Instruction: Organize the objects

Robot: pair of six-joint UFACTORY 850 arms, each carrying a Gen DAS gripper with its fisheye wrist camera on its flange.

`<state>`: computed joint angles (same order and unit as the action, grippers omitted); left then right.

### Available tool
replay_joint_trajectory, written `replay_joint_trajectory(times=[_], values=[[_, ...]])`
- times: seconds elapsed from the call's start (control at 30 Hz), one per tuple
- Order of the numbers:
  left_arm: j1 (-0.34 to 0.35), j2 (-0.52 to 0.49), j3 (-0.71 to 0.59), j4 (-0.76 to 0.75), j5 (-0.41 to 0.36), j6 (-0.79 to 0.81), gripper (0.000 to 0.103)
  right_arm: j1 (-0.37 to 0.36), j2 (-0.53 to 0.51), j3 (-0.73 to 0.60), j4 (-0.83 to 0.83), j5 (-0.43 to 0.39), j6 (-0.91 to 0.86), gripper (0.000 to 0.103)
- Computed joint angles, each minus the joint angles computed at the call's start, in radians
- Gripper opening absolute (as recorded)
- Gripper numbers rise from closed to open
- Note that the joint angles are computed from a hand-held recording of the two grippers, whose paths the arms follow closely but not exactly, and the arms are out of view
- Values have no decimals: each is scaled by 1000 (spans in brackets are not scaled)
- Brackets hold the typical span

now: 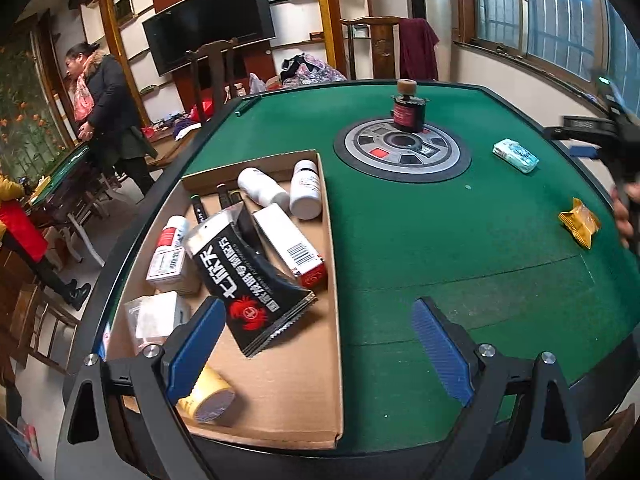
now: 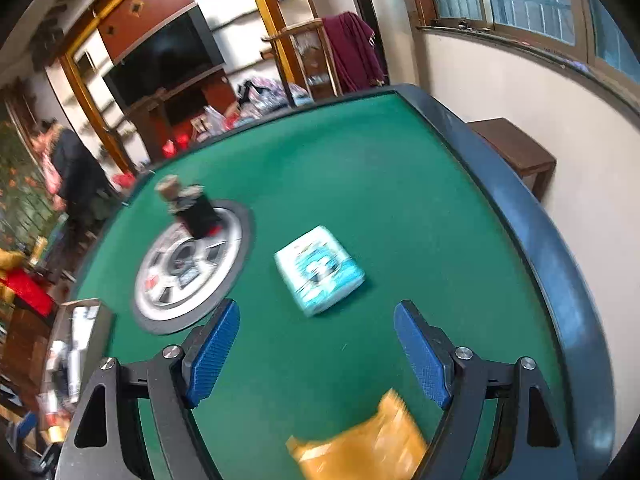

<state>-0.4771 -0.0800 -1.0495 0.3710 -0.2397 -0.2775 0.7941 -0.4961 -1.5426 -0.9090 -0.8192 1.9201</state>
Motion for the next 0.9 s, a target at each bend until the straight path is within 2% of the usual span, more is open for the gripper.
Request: replay_joint_trajectory(times=[0.1, 0.3, 0.33, 0.37, 0.43, 0.47, 0.6, 0.67, 0.73, 0.8, 0.87, 0.9], values=[[4, -6, -5, -58, -3, 50, 94, -52, -85, -116, 115, -40, -200, 84], [23, -20, -18, -200, -10, 162, 94, -129, -239, -316, 324, -86, -491, 84], [25, -21, -19, -214, -9, 174, 94, -136, -259, -339, 353, -91, -530, 82], [28, -23, -20, -230, -6, 186, 94, -139, -268, -347, 375, -85, -546, 70], [36, -29, -24, -280, 1, 225, 94, -136, -263, -335, 411, -24, -572, 55], [41, -36, -29, -331, 2, 267, 94, -130, -257, -328, 427, 9, -590, 53], [51, -59, -52, -567, -22, 479, 94, -87, -265, -350, 566, 111, -787, 52], [50, -68, -61, -666, -36, 573, 94, -64, -260, -345, 715, 193, -963, 54], [41, -80, -72, -713, -48, 619, 94, -35, -245, -329, 819, 241, -1080, 55], [28, -97, -90, -760, -65, 666, 94, -16, -215, -297, 775, 258, -1030, 61], [13, -113, -108, -816, -80, 719, 94, 5, -138, -193, 643, 326, -838, 74], [3, -125, -121, -861, -90, 762, 94, 11, -91, -132, 574, 357, -733, 77]])
